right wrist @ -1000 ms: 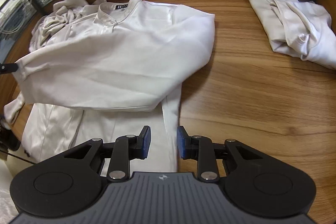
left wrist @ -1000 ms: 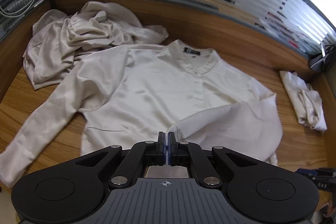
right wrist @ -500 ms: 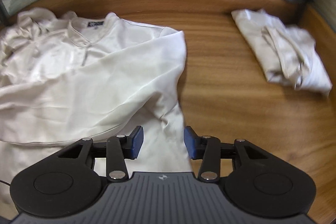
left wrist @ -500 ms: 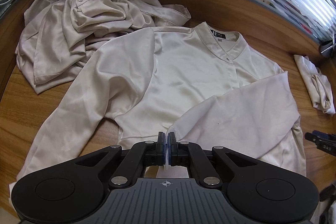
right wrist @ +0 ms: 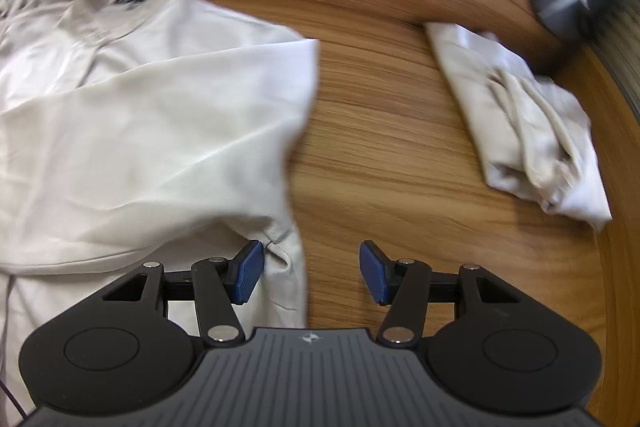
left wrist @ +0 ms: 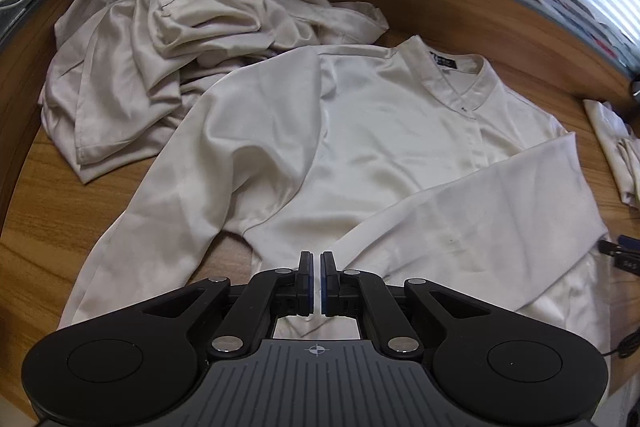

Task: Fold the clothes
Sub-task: 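Open the left gripper and move it to the other sleeve cuff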

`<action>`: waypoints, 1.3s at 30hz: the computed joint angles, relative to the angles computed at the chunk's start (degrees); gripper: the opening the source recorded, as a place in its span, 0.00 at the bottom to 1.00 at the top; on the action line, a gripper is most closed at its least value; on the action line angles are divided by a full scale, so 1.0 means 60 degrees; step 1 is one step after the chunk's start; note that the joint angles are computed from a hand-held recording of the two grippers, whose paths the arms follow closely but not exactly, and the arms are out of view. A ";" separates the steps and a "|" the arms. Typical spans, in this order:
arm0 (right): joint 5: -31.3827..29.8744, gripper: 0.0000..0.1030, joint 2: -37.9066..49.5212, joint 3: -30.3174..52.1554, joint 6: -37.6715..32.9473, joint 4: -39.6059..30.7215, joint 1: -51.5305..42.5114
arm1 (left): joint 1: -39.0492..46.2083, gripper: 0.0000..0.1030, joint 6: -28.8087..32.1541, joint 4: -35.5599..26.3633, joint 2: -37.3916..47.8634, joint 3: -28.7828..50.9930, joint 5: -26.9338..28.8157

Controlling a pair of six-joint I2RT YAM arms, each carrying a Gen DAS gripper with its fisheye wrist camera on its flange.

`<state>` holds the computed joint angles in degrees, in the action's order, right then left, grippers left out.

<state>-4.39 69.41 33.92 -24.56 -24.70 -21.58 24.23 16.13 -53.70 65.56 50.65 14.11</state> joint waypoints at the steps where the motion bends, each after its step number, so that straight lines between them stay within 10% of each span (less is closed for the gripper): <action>1: -0.0102 0.58 0.0149 0.0108 -0.0059 -0.0063 -0.0282 | 0.0164 0.06 0.0053 0.0018 -0.0098 -0.0096 -0.0009; 6: -0.1255 0.58 0.0538 0.0782 -0.0467 -0.0988 -0.1641 | 0.1422 0.46 0.0669 -0.0098 -0.0731 -0.0470 -0.0108; 10: -0.2048 0.62 0.0257 0.1373 -0.0720 -0.2308 -0.2206 | 0.3012 0.60 0.1519 -0.0283 -0.1130 -0.0680 -0.0012; 26: -0.2138 0.63 -0.2764 0.1521 0.1445 -0.5161 0.0769 | 0.9133 0.67 0.6158 0.0780 -0.0155 -0.1237 0.0874; 39: 0.0158 0.63 -0.4263 0.1424 0.5577 -0.5662 0.5797 | 0.9258 0.66 0.8673 0.0751 0.2871 0.0409 0.1481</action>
